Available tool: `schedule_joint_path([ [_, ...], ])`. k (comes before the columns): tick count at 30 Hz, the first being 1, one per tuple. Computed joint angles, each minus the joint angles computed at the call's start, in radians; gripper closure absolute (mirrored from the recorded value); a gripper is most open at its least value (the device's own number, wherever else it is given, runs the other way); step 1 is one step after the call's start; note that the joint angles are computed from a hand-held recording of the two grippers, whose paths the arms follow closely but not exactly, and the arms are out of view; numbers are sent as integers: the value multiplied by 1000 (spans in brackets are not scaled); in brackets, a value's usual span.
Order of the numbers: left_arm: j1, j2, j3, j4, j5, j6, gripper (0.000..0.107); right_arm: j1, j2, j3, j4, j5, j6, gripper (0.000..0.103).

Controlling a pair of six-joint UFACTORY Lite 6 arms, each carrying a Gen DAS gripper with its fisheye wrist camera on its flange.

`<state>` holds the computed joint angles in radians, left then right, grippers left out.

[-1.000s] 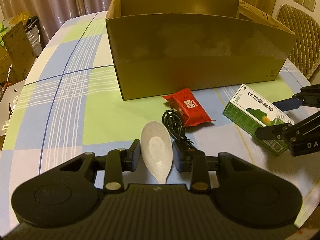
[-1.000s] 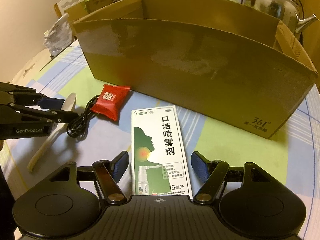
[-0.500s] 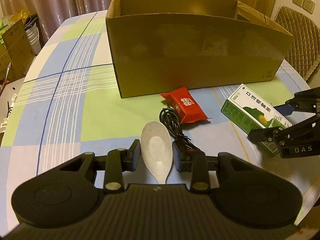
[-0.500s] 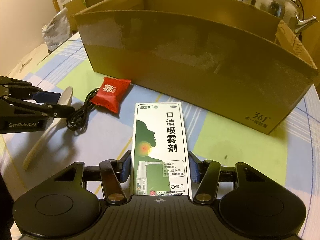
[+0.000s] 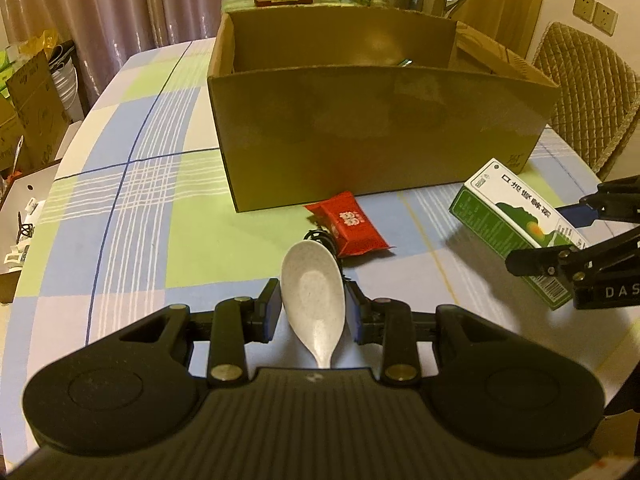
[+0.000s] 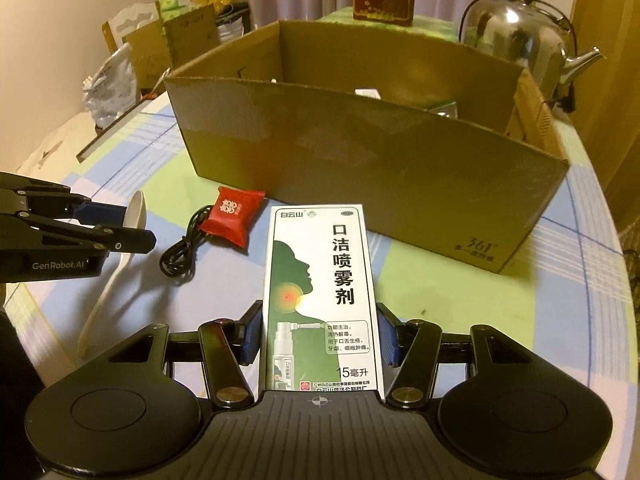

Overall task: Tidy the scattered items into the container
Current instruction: 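Lift the spray box and spoon and carry both toward the cardboard box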

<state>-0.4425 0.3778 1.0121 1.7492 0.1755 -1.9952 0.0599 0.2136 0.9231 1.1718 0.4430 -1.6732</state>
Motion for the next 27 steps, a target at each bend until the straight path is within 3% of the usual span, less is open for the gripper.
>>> schedule_joint_path([
  [18,-19,-91,-30,-82,16,88,79,-54,-110,-67,-18,31,24,50],
  [27,6,-36,23,10,-27,-9,79,-56,-67,-41,-13,25,24,50],
])
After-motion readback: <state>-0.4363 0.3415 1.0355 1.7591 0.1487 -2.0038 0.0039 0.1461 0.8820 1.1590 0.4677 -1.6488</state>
